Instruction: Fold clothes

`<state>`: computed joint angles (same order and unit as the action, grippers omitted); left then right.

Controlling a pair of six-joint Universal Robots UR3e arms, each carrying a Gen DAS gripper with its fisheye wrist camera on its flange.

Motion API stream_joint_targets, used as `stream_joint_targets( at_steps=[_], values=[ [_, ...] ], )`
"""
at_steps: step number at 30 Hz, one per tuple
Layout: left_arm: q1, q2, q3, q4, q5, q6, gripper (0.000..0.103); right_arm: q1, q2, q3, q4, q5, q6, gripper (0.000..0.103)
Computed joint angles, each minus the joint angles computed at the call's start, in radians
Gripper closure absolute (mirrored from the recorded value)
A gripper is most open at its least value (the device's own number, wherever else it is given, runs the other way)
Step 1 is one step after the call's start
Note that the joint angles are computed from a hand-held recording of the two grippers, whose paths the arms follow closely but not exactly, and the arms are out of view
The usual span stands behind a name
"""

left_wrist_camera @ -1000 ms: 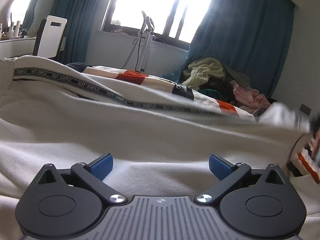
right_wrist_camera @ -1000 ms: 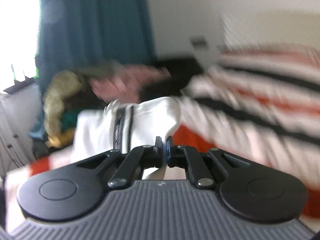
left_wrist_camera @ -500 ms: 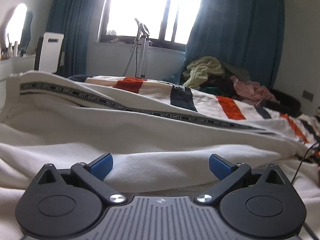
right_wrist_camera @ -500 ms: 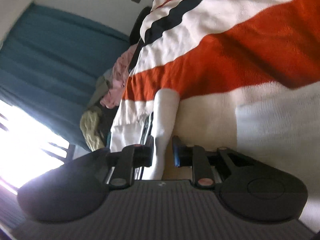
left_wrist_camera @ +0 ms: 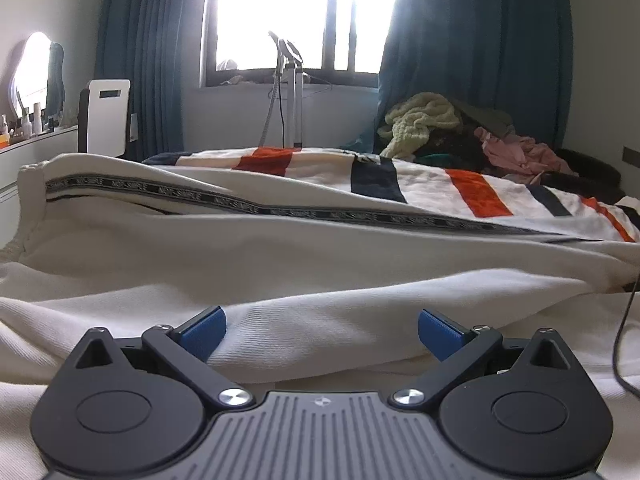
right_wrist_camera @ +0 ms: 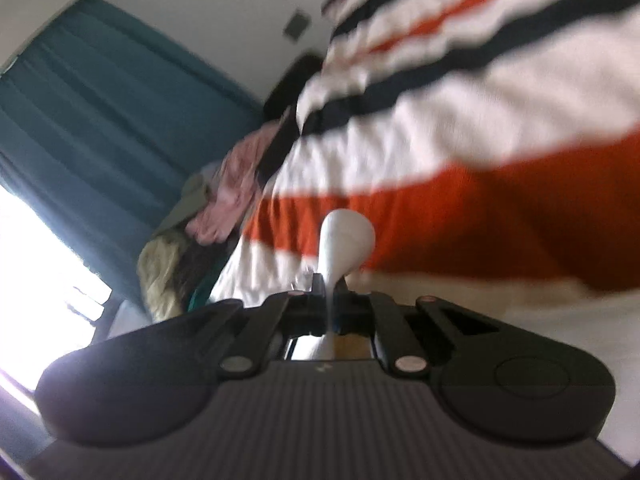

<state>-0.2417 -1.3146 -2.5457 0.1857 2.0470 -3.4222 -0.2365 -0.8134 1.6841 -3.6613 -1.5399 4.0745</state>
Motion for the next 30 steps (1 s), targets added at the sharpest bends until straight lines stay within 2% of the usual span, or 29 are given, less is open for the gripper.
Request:
stream_joint_targets(
  at_steps=[3,6,10,12,13,14,15,18,22,26,30],
  values=[
    [-0.005,0.046,-0.005,-0.03,0.002,-0.004,0.0,0.034,-0.094,0.063,0.041,-0.173,-0.046,0.097],
    [-0.008,0.111,-0.012,-0.074,-0.006,-0.013,0.0,-0.007,-0.157,0.135,0.151,-0.139,-0.042,0.096],
    [-0.032,0.178,-0.006,-0.13,0.003,-0.024,0.0,-0.043,-0.202,0.229,0.202,-0.041,-0.203,0.09],
    [-0.055,0.201,0.007,-0.16,0.021,-0.028,0.0,-0.045,-0.259,0.28,0.214,-0.019,-0.275,0.067],
    [-0.065,0.213,0.013,-0.176,0.027,-0.031,0.0,-0.038,-0.305,0.319,0.201,-0.015,-0.308,0.043],
    [-0.073,0.229,0.02,-0.193,0.028,-0.037,0.0,-0.029,-0.351,0.359,0.186,-0.014,-0.339,0.024],
    [-0.082,0.247,0.024,-0.21,0.027,-0.044,0.0,-0.015,-0.398,0.406,0.156,-0.018,-0.365,0.02],
    [-0.13,0.308,0.035,-0.281,0.06,-0.068,0.0,0.025,-0.566,0.564,0.102,-0.018,-0.433,0.021],
    [-0.218,0.401,0.059,-0.405,0.133,-0.105,0.0,0.027,-0.854,0.683,0.322,-0.02,-0.43,0.021],
    [-0.366,0.44,0.1,-0.508,0.268,-0.159,0.0,0.037,-1.095,0.772,0.501,-0.065,-0.474,0.021],
    [-0.507,0.453,0.154,-0.66,0.387,-0.275,0.0,0.051,-1.204,0.824,0.542,-0.145,-0.482,0.021]
  ],
)
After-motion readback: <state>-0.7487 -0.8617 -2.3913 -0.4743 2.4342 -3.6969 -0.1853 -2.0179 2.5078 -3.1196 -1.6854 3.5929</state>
